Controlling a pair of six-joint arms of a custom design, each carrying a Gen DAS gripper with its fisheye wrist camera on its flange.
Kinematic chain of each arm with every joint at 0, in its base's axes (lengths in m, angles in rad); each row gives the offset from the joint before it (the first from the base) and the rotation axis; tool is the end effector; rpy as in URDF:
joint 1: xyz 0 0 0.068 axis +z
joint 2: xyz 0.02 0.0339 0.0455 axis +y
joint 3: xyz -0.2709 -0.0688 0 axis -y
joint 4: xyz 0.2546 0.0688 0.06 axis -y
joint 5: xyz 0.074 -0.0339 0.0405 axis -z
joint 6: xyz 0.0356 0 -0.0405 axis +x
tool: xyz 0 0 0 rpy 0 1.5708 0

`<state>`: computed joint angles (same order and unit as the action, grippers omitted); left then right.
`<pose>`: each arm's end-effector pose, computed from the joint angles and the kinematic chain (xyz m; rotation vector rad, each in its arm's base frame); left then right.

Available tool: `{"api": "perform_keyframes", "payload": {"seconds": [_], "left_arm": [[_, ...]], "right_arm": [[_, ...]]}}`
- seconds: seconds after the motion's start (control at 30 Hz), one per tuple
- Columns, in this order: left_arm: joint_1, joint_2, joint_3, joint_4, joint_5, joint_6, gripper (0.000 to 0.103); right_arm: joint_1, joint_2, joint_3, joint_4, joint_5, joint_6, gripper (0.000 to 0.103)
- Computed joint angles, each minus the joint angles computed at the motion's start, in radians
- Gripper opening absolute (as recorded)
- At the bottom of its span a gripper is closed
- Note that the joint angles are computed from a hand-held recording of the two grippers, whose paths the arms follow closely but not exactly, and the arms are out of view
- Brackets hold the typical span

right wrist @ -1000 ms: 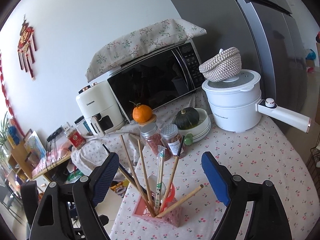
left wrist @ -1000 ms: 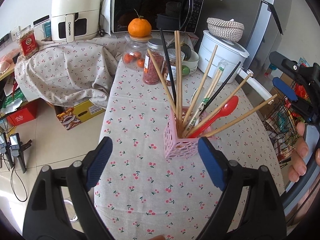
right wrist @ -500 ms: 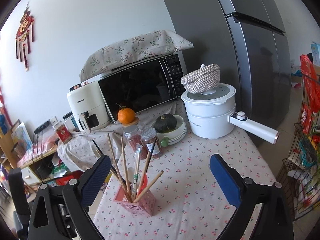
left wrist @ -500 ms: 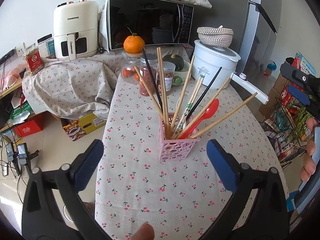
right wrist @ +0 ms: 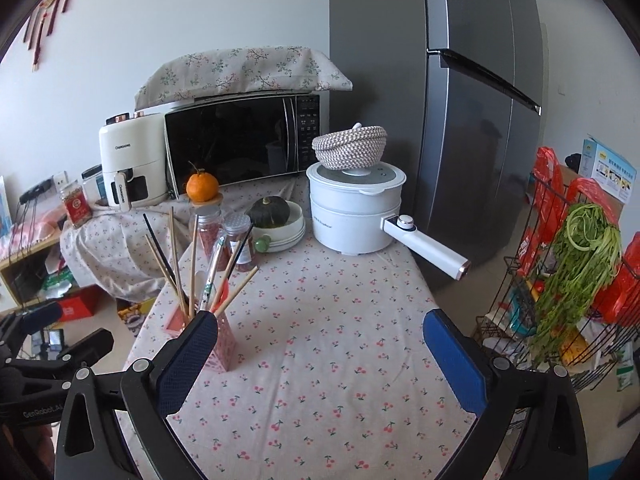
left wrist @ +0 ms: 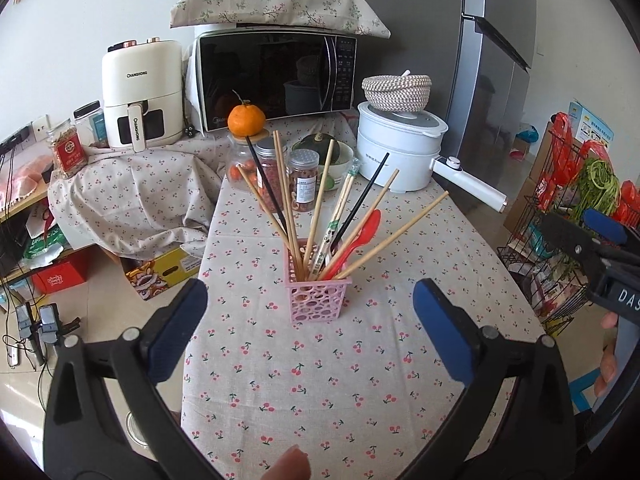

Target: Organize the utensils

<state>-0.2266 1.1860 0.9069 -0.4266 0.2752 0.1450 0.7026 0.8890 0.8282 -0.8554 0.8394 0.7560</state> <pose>0.2531 -0.0683 0.2819 0.5607 2.1990 -0.3560 0.1443 0.0874 0.2907 0.3765 2.1041 -0.2250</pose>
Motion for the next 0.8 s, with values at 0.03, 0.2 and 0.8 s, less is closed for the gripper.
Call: {"api": "perform_keyframes", "payload": {"seconds": [0.03, 0.2, 0.8], "left_arm": [[-0.005, -0.003, -0.001, -0.007, 0.006, -0.004, 0.102], [-0.041, -0.018, -0.009, -0.012, -0.021, -0.035, 0.102], [-0.061, -0.019, -0.017, 0.010, -0.052, -0.060, 0.102]], "right_arm": [[0.023, 0.007, 0.005, -0.026, 0.024, 0.021, 0.103], [0.059, 0.016, 0.011, -0.058, 0.069, 0.047, 0.103], [-0.033, -0.009, -0.028, 0.026, -0.039, -0.025, 0.103]]}}
